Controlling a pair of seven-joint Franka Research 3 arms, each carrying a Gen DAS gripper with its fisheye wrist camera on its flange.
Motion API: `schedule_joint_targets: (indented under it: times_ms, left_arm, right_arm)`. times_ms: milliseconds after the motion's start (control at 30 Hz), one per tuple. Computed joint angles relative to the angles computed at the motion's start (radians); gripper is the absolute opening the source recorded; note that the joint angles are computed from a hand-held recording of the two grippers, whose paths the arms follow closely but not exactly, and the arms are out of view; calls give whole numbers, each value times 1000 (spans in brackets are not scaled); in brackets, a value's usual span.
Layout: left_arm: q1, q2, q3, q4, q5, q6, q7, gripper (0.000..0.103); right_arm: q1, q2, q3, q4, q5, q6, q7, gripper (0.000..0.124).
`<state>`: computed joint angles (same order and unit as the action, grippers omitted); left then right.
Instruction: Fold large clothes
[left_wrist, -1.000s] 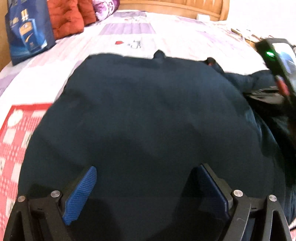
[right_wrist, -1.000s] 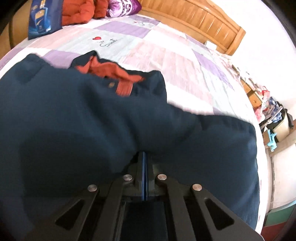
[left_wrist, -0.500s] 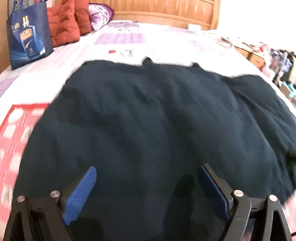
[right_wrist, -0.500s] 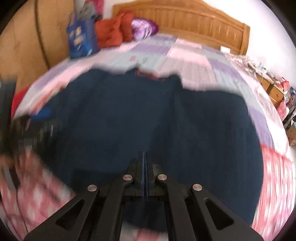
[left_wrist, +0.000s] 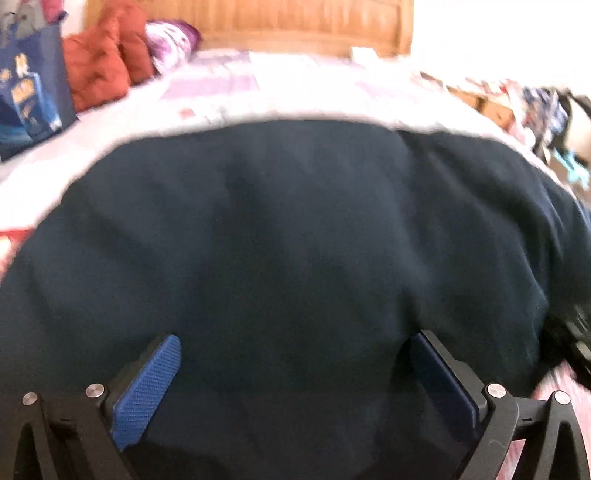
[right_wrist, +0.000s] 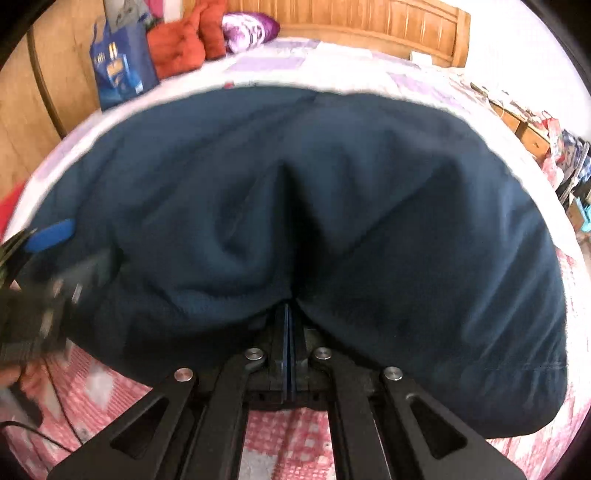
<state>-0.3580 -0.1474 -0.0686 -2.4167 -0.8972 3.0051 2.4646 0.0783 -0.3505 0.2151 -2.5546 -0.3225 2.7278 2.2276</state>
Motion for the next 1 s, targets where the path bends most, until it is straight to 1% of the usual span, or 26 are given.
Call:
schedule_joint_targets:
  times_ms: [33, 67, 133, 167, 200, 233, 267, 300, 333, 367, 400, 467, 567, 667, 733, 867, 933, 1000]
  left_arm:
    - [33, 34, -24, 26, 62, 3, -53, 103]
    - [47, 69, -28, 52, 145, -8, -121, 103]
    - [62, 110, -53, 76, 180, 26, -134, 103]
    - [69, 125, -68, 82, 189, 53, -131, 103]
    - [82, 138, -81, 91, 230, 65, -160, 103]
    - [97, 149, -92, 98, 309, 72, -232, 103]
    - [110, 158, -102, 111, 349, 71, -275, 103]
    - [122, 167, -112, 120, 367, 71, -297, 103]
    - [131, 183, -111, 137, 453, 69, -373, 103]
    - [140, 190, -115, 145, 497, 68, -410, 103]
    - [146, 203, -115, 161, 552, 64, -453, 103]
    - [160, 231, -121, 203, 620, 42, -503, 103]
    - [179, 258, -137, 254, 690, 14, -559, 103]
    - [210, 288, -173, 315, 693, -34, -602, 103]
    - [213, 304, -180, 341, 727, -68, -652, 103]
    - [211, 324, -176, 367, 812, -100, -745, 103]
    - [220, 338, -182, 390, 815, -127, -772, 103]
    - [216, 352, -178, 411, 835, -147, -820, 103]
  right_arm:
    - [4, -11, -6, -9, 1, 2, -12, 0]
    - [11, -17, -15, -14, 8, -1, -37, 0]
    - [14, -8, -20, -8, 20, 5, -62, 0]
    - [6, 0, -17, -4, 15, 29, -58, 0]
    - [-30, 14, 12, 11, -41, 37, -35, 0]
    - [-48, 39, 24, 36, -74, 34, -25, 0]
    - [-50, 69, 17, 66, -81, 31, -26, 0]
    - [-52, 127, 5, 117, -86, 18, -27, 0]
    - [-38, 167, -14, 158, -75, -3, -43, 0]
    - [-31, 208, -30, 196, -79, -2, -46, 0]
    - [-26, 235, -39, 228, -107, -8, -36, 0]
    - [-26, 277, -53, 287, -227, -5, 31, 0]
    - [-1, 334, -96, 361, -248, -13, 21, 0]
    - [32, 391, -136, 428, -247, -49, -21, 0]
    - [55, 427, -163, 469, -262, -56, -9, 0]
    - [98, 474, -226, 527, -299, -46, 27, 0]
    - [95, 489, -247, 543, -223, -38, 3, 0]
    - [104, 501, -261, 558, -195, -46, -10, 0]
